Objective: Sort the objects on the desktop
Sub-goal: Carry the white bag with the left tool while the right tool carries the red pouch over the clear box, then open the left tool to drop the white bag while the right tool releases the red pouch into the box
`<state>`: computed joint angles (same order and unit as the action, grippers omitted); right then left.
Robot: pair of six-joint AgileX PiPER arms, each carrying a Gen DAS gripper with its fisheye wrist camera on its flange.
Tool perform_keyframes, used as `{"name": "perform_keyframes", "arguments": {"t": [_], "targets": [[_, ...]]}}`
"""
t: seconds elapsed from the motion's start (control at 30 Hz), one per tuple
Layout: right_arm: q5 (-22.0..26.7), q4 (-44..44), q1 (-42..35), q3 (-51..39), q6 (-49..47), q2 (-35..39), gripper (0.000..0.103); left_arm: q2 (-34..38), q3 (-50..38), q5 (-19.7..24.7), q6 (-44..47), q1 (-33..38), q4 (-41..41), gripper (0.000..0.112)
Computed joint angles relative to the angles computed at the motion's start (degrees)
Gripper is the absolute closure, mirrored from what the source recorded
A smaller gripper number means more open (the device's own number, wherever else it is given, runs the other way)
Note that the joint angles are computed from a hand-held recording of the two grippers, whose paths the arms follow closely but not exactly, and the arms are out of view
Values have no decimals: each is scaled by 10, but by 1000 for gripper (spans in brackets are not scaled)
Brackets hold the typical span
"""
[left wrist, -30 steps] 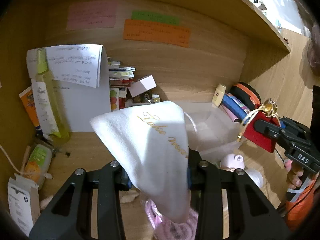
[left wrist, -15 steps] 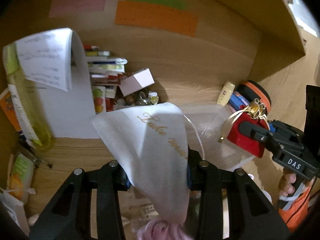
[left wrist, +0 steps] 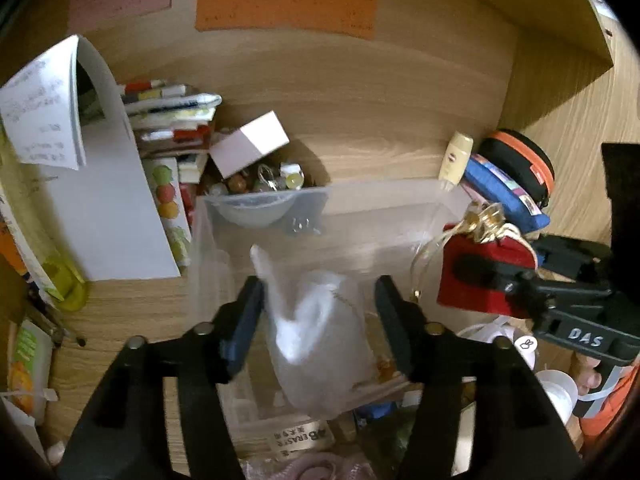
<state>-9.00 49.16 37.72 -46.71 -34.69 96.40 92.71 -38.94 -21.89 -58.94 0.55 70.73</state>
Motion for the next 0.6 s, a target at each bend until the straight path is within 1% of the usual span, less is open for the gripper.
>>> {"name": "perform_keyframes", "arguments": {"t": [0.03,0.1,0.17,0.23,0.3,0.37,0.43,0.47,0.5,0.53,0.57,0.6], "targets": [[3,33,-1,-4,-32,4,74,-4,5,-3,15,1,-15,48],[3,47,-2,-6,-44,8,74,-12,12,-11,29,5,-26,47],[1,66,-1,-9,-63,10,74,-16,17,-15,44,7,-41,42],[-16,126,7,-9,-122,10,73,-21,23,-17,68,8,-65,39],[-29,163,14,-9,-158,9,69,-24,24,-24,60,12,-54,39],[-39,192,20,-13,-185,11,67,-28,27,-34,48,16,-37,38],[-50,199,24,-11,-190,8,61,-37,34,-36,63,16,-48,38],[-59,204,27,-9,-195,6,50,-45,40,-38,72,17,-59,38],[-67,219,30,-11,-207,6,35,-57,48,-40,90,20,-80,38],[-89,219,37,-7,-204,1,30,-70,57,-40,112,22,-106,37],[-106,212,43,-2,-194,-3,26,-86,68,-40,135,24,-132,32],[-117,215,47,2,-196,-8,26,-101,77,-43,148,30,-146,28]]}}
